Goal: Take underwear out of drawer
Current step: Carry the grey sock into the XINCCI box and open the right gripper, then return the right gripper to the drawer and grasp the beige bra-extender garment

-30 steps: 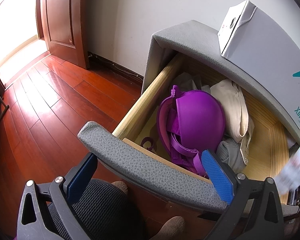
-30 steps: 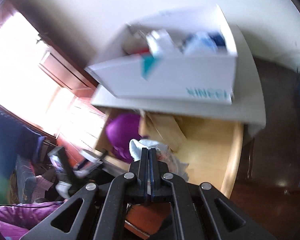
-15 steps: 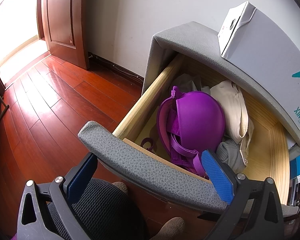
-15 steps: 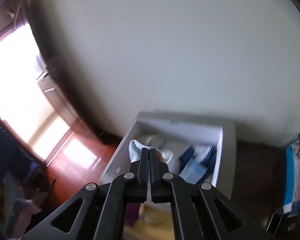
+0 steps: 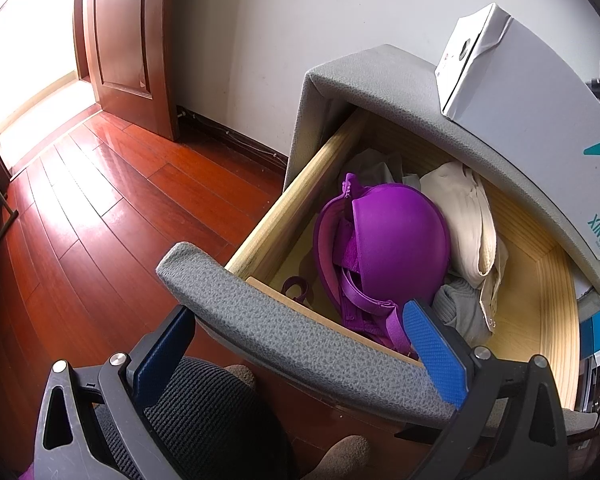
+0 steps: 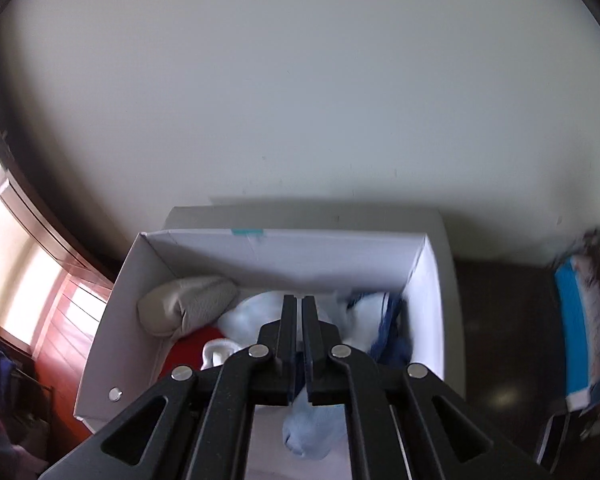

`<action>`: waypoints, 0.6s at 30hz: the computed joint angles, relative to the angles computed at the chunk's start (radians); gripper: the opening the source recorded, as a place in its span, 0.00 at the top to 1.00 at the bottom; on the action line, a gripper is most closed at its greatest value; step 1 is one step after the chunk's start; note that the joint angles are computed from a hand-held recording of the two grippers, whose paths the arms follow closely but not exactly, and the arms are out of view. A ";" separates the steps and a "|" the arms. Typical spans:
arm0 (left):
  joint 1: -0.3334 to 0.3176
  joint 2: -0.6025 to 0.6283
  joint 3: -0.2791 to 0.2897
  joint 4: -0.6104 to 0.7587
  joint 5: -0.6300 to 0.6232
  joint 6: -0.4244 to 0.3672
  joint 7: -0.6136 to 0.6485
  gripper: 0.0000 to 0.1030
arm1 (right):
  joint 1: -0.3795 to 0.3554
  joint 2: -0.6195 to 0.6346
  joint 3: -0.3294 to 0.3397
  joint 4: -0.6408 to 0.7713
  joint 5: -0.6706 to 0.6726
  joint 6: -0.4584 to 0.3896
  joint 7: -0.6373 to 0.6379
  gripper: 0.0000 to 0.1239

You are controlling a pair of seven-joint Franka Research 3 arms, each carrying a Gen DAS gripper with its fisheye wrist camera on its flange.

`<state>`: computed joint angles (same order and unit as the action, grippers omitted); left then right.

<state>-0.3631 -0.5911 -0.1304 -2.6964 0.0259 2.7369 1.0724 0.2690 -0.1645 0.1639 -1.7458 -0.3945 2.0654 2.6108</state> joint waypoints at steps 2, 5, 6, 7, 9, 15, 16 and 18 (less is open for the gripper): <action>-0.001 0.000 0.001 0.001 0.000 -0.002 0.001 0.00 | 0.000 -0.064 0.012 -0.079 -0.018 0.073 0.063 0.88; -0.001 0.000 0.001 0.000 0.000 -0.001 0.000 0.00 | 0.008 -0.213 0.041 -0.258 -0.011 0.285 0.114 0.79; -0.001 0.000 0.001 0.000 0.000 -0.001 0.000 0.00 | 0.024 -0.250 0.050 -0.306 0.015 0.342 0.090 0.75; -0.001 0.000 0.001 0.000 0.000 -0.001 0.000 0.00 | 0.040 -0.280 0.076 -0.338 0.025 0.362 0.071 0.65; -0.001 0.000 0.001 0.000 0.001 0.000 0.000 0.00 | 0.054 -0.311 0.157 -0.374 0.016 0.342 0.047 0.52; -0.001 -0.003 0.002 -0.003 0.001 0.002 0.000 0.00 | 0.120 -0.201 0.255 -0.353 0.051 0.187 -0.091 0.47; -0.002 -0.003 0.002 -0.003 0.001 0.002 0.000 0.00 | 0.138 -0.166 0.248 -0.348 0.066 0.176 -0.110 0.47; -0.002 -0.003 0.002 -0.003 0.001 0.002 0.000 0.00 | 0.163 -0.110 0.230 -0.336 0.075 0.149 -0.135 0.47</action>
